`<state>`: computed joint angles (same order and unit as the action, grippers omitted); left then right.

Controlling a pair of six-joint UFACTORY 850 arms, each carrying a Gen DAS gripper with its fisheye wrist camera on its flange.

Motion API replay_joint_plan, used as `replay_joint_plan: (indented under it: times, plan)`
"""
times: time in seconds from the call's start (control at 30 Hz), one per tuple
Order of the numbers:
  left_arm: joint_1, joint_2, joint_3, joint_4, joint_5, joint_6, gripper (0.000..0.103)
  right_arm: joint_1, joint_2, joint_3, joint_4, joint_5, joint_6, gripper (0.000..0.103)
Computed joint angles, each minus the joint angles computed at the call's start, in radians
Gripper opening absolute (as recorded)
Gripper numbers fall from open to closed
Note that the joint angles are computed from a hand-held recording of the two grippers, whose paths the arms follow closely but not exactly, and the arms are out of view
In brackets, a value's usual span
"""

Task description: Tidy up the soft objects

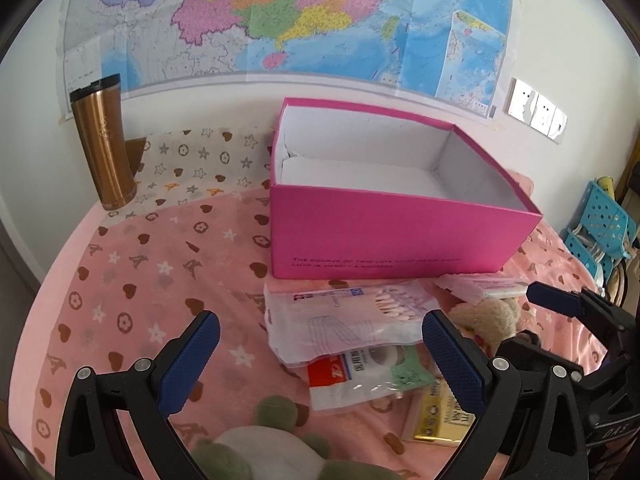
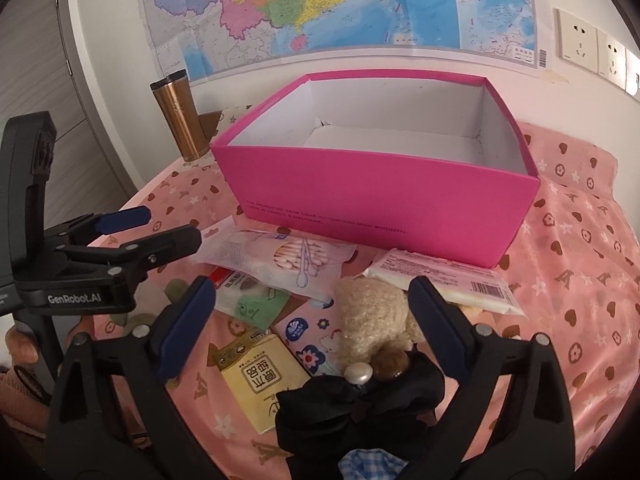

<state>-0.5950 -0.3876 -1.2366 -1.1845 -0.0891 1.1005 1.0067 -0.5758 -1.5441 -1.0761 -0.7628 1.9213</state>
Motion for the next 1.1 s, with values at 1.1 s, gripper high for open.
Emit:
replay_joint_plan:
  times: [1.1]
  plan:
    - [0.120,-0.297,-0.381,0.456,-0.614,-0.331,0.073,-0.208,-0.236,-0.342,0.950,0.063,-0.937,0.080]
